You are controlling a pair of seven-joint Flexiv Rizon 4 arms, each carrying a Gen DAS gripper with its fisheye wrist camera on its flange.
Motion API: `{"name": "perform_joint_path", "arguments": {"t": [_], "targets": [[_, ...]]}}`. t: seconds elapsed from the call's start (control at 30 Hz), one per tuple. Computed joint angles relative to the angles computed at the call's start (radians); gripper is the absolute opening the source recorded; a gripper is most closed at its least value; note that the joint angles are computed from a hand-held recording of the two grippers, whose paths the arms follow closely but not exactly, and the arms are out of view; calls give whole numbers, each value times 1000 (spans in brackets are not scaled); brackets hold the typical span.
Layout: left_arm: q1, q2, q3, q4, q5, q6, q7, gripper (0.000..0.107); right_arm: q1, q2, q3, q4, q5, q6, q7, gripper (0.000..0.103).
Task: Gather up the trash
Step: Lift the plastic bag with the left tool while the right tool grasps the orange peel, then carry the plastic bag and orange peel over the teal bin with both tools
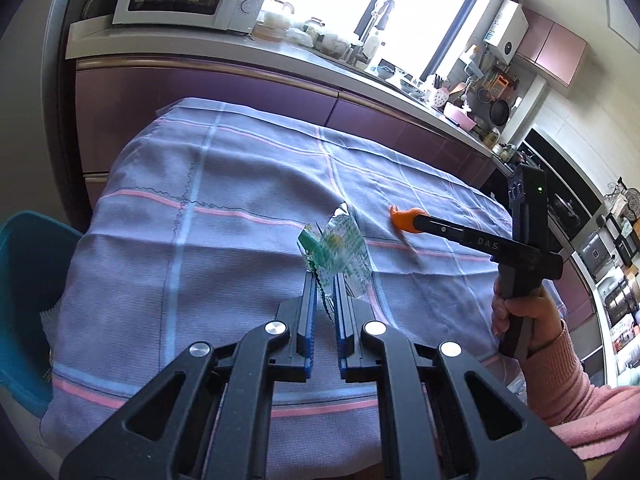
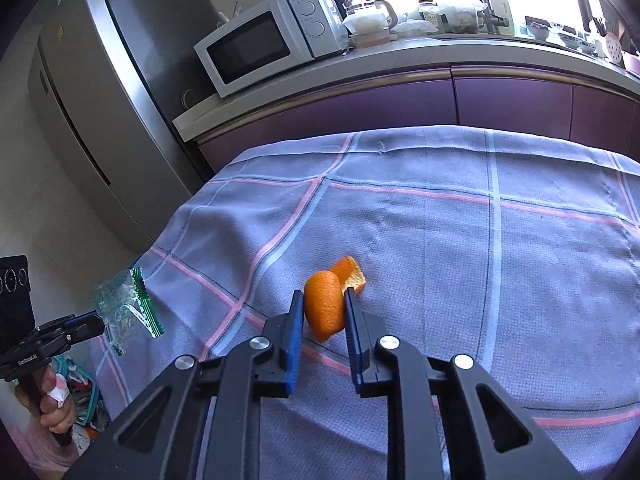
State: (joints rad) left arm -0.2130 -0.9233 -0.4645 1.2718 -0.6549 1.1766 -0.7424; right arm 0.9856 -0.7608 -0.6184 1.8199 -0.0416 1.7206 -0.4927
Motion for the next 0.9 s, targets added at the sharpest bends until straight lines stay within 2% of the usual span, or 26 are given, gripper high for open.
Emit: {"name": "perform_joint_path", "arguments": {"t": [0.1,0.4,0.9], "targets": [[6,-7,6,-10,0,11,-4,9,16,-4,-12,-5,12,23,2,16],[66,36,-38,77,-20,104,25,9,47,-12,-13,-64,41,56,-55,16],[184,103,-118,219,-21,254,27,9,-104,-56,207,-288,-46,35,-164,16]]}}
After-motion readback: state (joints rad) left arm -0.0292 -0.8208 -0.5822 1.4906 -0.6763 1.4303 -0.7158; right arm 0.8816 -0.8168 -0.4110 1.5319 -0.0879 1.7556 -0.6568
